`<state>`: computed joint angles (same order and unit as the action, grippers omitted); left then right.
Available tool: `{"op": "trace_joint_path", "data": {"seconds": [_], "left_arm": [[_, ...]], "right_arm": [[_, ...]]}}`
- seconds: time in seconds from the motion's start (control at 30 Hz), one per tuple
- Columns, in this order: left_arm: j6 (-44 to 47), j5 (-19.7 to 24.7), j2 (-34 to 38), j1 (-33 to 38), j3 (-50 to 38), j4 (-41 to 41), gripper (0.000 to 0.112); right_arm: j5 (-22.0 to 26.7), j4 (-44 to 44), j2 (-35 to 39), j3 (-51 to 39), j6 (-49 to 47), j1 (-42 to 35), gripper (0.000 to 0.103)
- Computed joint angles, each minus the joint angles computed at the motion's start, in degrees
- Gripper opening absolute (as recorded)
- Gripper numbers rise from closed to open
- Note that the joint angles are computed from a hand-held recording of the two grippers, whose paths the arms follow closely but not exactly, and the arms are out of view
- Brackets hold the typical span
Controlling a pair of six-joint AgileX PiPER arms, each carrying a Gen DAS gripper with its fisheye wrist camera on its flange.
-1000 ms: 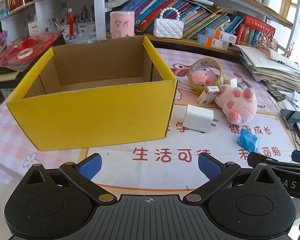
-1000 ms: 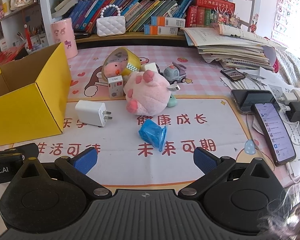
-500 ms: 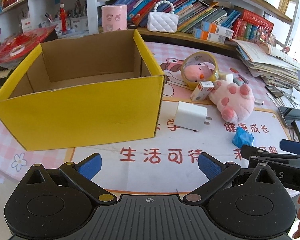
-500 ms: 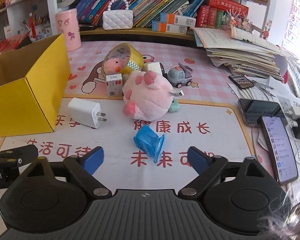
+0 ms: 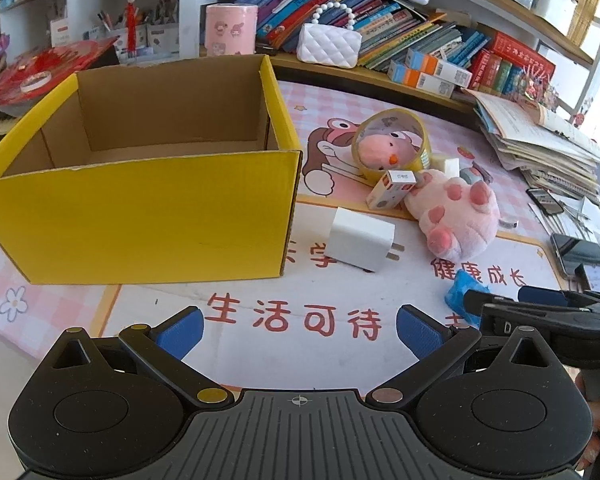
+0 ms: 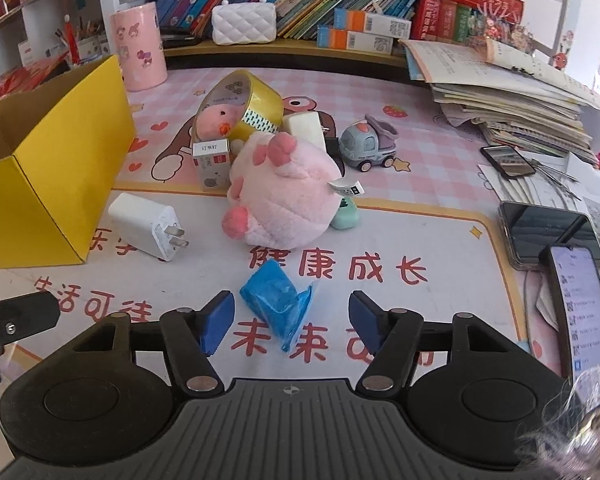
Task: Organize objects
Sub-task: 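Grasp the blue plastic bag with the right gripper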
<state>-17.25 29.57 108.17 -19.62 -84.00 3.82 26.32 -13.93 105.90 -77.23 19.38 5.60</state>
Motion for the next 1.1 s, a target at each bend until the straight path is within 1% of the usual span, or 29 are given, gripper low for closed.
{"op": "trace_joint_path", "data": {"seconds": [0.17,0.23,0.3,0.37,0.4,0.47,0.57,0.63,0.73,0.8,0.87,0.93,1.0,1.1], "left_arm": [[-2.39,-0.08,-0.25,0.1,0.43,-0.4,0.103],[-2.77,0.53,0.01,-0.23,-0.11,-0.18,0.103],[-3.59,0.6,-0.14,-0.85,-0.11,0.95,0.103],[-3.64,0.61,-0.43,-1.23,0.0,1.21,0.103],[-3.56,0.84,-0.46,-1.36,-0.04,1.19,0.103],[-3.44,2.69,0.12,-1.68,-1.19,1.29,0.103],[-5.21,5.08,1.1,-2.43,-3.11,3.19,0.103],[-6.92,5.77,1.01,-2.82,-3.82,4.63,0.103],[-7.77,6.46,0.55,-3.21,-4.42,5.05,0.103],[-6.22,5.88,-0.19,-3.15,-3.58,3.68,0.103],[-4.81,6.89,0.01,-3.18,-3.98,2.59,0.103],[-3.77,8.04,0.37,-3.31,-4.59,2.28,0.103],[-2.3,8.59,0.78,-3.21,-5.25,1.35,0.103],[0.62,8.19,1.52,-3.19,-6.14,-0.32,0.102]], "right_arm": [[-2.05,-0.59,0.49,-0.88,-2.0,-0.27,0.061],[-2.48,2.43,0.79,-1.1,-6.57,-0.6,0.061],[-1.67,5.94,1.68,-1.94,-11.07,-1.11,0.06],[-0.27,10.25,2.88,-3.21,-15.77,-1.81,0.056],[0.3,11.94,3.5,-3.79,-17.55,-2.06,0.053],[0.76,15.11,4.46,-4.42,-20.5,-2.55,0.049],[2.6,20.62,5.86,-5.71,-24.27,-3.81,0.038],[2.4,22.6,5.8,-5.27,-26.45,-4.25,0.031],[3.89,24.87,5.61,-5.56,-29.81,-4.72,0.028],[5.21,24.45,5.55,-6.11,-30.24,-4.63,0.028],[6.43,25.77,5.71,-7.37,-32.5,-4.71,0.027],[5.04,29.39,5.17,-7.49,-36.06,-5.24,0.027],[2.48,30.6,4.02,-6.57,-36.01,-5.58,0.027],[2.89,29.88,2.88,-6.44,-29.72,-6.63,0.027]]}}
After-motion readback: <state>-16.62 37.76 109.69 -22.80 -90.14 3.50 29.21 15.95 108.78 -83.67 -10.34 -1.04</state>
